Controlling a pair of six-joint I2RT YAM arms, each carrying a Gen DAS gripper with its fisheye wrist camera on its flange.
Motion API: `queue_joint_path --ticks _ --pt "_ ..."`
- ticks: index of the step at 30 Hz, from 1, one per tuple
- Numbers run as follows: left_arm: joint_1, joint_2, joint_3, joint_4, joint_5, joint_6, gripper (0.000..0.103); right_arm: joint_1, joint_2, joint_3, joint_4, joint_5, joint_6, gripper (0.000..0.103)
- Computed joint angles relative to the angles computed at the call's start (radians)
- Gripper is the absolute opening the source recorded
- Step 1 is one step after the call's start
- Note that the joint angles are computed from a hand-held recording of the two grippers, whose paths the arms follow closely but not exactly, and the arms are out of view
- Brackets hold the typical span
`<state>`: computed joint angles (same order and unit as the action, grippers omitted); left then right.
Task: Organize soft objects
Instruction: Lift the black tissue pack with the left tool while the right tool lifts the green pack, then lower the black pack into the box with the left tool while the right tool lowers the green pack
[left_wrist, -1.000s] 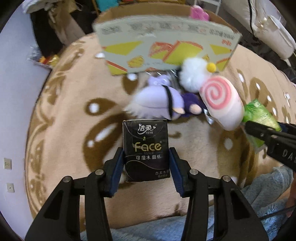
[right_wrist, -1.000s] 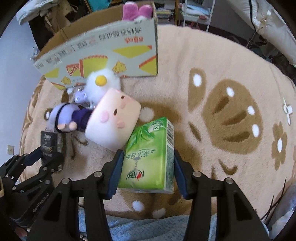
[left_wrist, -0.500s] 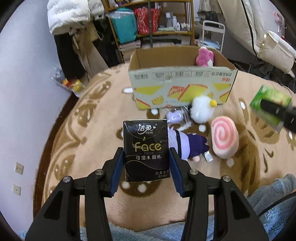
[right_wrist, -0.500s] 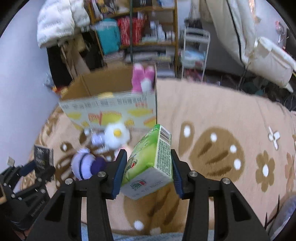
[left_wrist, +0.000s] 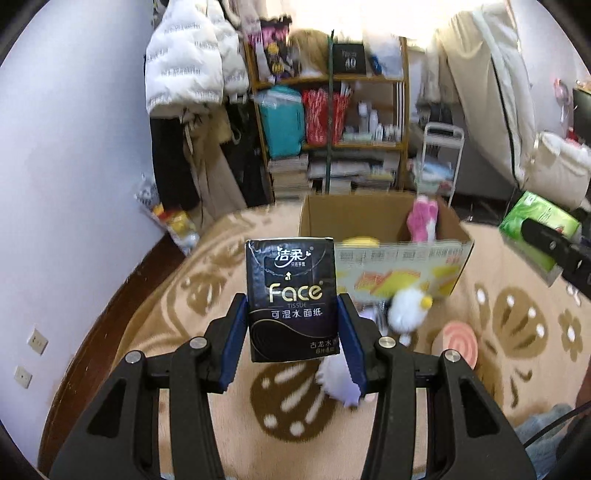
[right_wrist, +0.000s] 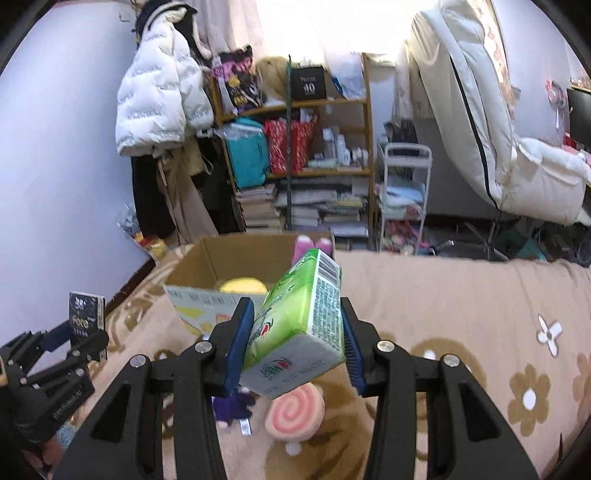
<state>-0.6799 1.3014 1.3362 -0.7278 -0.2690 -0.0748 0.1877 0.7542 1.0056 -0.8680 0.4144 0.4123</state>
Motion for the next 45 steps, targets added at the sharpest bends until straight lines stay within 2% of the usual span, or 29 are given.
queue_joint_path --ticks 3,8,12,20,26,30,33,37,43,45 --pt "-0.012 0.002 0.019 0.032 -0.013 0.049 0.047 -0.011 -0.015 -0.003 0.046 0.001 -0.043 0.048" --pt "-0.016 0.047 0.083 0.038 -0.014 0.062 0.047 -0.12 0.006 0.012 0.116 -0.126 -0.126 0.048" --pt "-0.012 0.099 0.159 0.051 -0.008 0.086 0.047 -0.187 0.051 0.052 0.129 -0.211 -0.144 0.048" --pt "0.012 0.276 0.408 0.04 0.024 0.12 0.047 -0.289 0.151 0.111 0.196 -0.285 -0.218 0.048" --pt "0.045 0.381 0.543 0.027 0.071 0.09 0.047 -0.356 0.253 0.154 0.253 -0.352 -0.264 0.048" --pt "0.065 0.384 0.517 0.087 0.049 0.085 0.047 -0.354 0.312 0.144 0.308 -0.341 -0.296 0.048" --pt "0.091 0.383 0.495 0.112 0.074 0.069 0.047 -0.348 0.349 0.125 0.349 -0.325 -0.315 0.048" --pt "0.105 0.395 0.457 0.171 0.063 0.087 0.047 -0.355 0.396 0.097 0.388 -0.361 -0.319 0.048" --pt "0.123 0.476 0.489 0.157 0.11 0.061 0.047 -0.364 0.448 0.058 0.43 -0.399 -0.298 0.048" --pt "0.138 0.51 0.515 0.119 0.176 0.021 0.047 -0.376 0.462 0.044 0.441 -0.425 -0.274 0.048"
